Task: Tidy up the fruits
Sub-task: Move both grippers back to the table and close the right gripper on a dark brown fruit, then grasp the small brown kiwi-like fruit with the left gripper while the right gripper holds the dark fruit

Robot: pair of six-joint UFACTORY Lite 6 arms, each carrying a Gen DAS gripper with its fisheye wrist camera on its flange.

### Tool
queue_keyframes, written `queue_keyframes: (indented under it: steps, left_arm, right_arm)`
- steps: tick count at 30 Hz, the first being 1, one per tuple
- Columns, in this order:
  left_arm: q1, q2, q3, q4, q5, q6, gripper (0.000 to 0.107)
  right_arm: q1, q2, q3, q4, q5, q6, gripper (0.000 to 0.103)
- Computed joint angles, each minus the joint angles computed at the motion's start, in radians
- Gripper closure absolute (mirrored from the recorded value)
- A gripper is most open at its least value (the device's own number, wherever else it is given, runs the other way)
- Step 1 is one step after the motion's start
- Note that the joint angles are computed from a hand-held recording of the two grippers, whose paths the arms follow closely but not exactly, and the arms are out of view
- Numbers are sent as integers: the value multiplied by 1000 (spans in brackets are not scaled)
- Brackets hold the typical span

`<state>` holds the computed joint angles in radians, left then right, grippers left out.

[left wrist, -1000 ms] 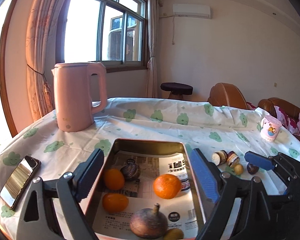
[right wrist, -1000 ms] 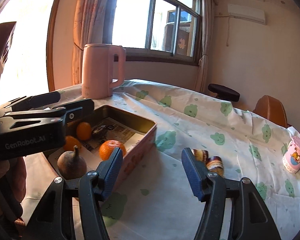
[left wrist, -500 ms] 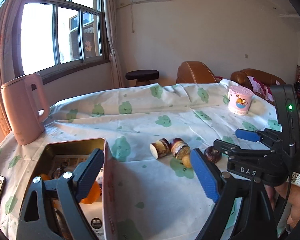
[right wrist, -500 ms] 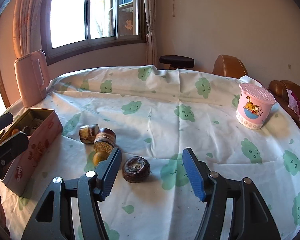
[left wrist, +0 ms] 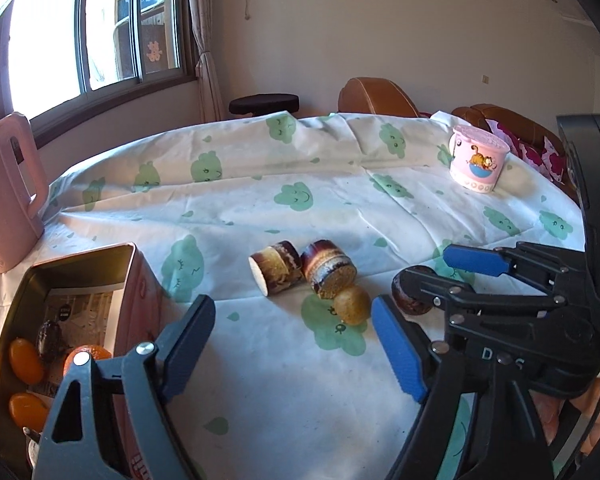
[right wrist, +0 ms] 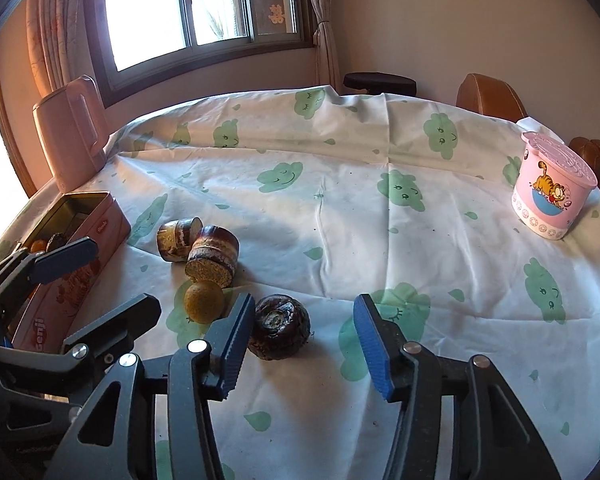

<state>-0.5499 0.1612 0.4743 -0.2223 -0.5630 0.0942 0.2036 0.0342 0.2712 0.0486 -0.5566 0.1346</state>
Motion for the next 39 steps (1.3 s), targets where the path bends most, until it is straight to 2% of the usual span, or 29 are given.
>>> queue_keyframes:
  steps: [2, 8, 12, 15, 18, 22, 29, 31, 39]
  left_arm:
    - [-4, -3, -6, 6, 2, -8, 26]
    - [19, -62, -74, 20, -28, -30, 26]
    - [28, -64, -76, 15, -28, -22, 26]
    - [3, -50, -60, -3, -24, -7, 26]
    - [-23, -20, -28, -21, -8, 12, 27]
    - [-32, 45, 47, 18, 40, -19, 41]
    - [-17, 168, 187, 199, 155, -193, 64]
    - [-13, 193, 214, 246, 181, -235, 80]
    - [-4, 151, 165, 268, 127, -257, 80]
  right_arm:
    - [-24, -2, -6, -81, -9, 57, 57]
    - [-35, 9, 2, -204, -3, 127, 59]
    - [10, 31, 26, -153, 26, 80, 66]
    - [-19, 31, 22, -222, 16, 136, 66]
    - [-46, -2, -9, -194, -4, 139, 66]
    - [-81, -52, -52, -116, -23, 124, 66]
    - [-93, -78, -70, -82, -25, 117, 66]
    - [-82, -81, -69, -63, -24, 99, 66]
    - [-100, -106, -98, -110, -55, 126, 66]
